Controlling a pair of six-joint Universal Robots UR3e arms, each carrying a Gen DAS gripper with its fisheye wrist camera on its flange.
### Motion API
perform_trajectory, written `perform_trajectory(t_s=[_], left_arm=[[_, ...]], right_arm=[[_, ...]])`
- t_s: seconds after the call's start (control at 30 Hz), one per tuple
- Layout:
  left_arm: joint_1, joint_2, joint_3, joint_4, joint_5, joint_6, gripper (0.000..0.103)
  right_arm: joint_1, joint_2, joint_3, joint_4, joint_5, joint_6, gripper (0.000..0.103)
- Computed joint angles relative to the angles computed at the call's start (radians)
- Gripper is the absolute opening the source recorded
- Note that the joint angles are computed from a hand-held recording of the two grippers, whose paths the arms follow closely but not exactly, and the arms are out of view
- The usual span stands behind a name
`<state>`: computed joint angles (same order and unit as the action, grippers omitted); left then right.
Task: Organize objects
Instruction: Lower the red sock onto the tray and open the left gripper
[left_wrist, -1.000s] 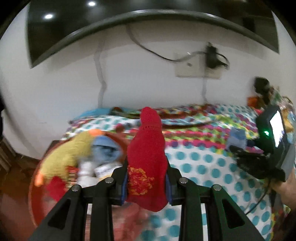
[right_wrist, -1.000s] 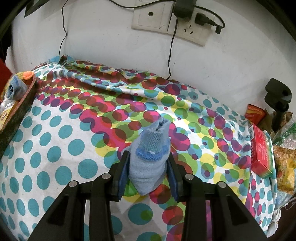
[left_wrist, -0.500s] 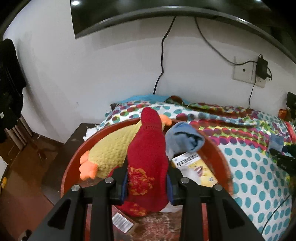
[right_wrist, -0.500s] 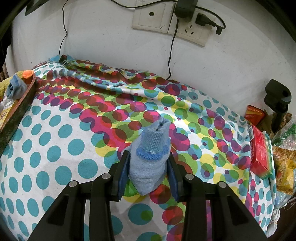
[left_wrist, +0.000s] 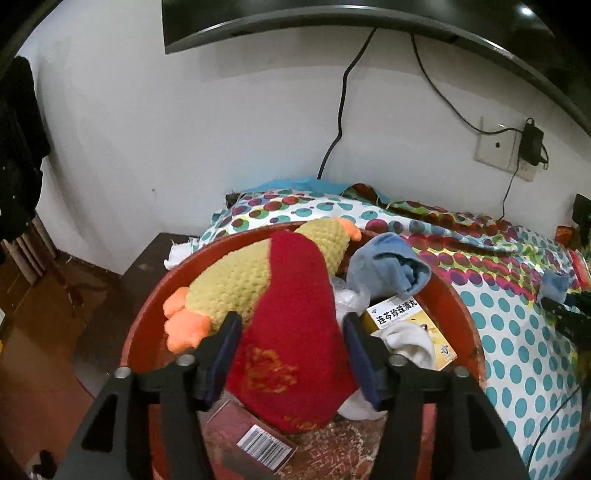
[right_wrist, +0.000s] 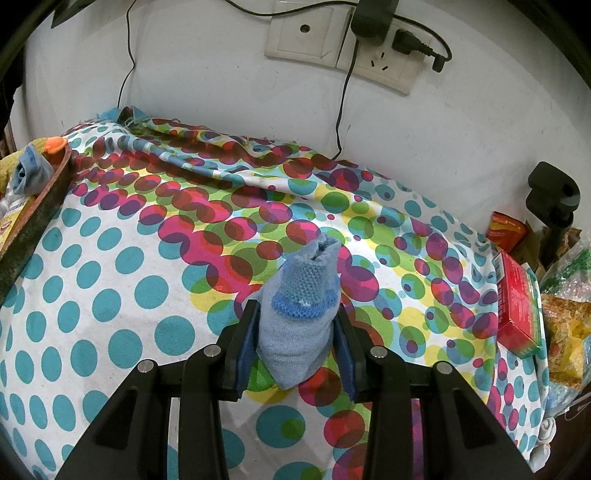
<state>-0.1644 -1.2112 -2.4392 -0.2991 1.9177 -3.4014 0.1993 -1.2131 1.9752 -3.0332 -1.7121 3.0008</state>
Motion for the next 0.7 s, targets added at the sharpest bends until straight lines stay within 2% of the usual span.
perform_trajectory(t_s=[0.07,0.2,0.33,0.37,0.53,0.7], left_arm=[[0.001,0.034,-0.001,-0.030,-0.001,0.005,0.068],[-0.068,0.081,0.004,-0.082,0.077,-0.013,0.068],[-0.088,0.250,-0.031,-0.217,0.040,-0.092,0.068],[-0.115,0.275,-0.044,-0.227,0.055,-0.118,0.068],[-0.391,0.244,-0.059,-0.288,0.279,-0.334,0.068],[-0.564,0.190,-0.050,-0.345,0.400,-0.506,0.068]], right_arm=[[0.002,0.001,-0.001,0.000,-0.003,0.000,0.036],[0.003,0.003,0.001,-0.005,-0.006,-0.002,0.036],[0.011,0.007,0.002,-0.016,-0.018,-0.005,0.036],[0.013,0.007,0.006,-0.027,-0.019,-0.009,0.036],[0.016,0.001,0.014,-0.041,-0.016,-0.016,0.034],[0.024,0.003,0.012,-0.046,-0.029,-0.015,0.034]])
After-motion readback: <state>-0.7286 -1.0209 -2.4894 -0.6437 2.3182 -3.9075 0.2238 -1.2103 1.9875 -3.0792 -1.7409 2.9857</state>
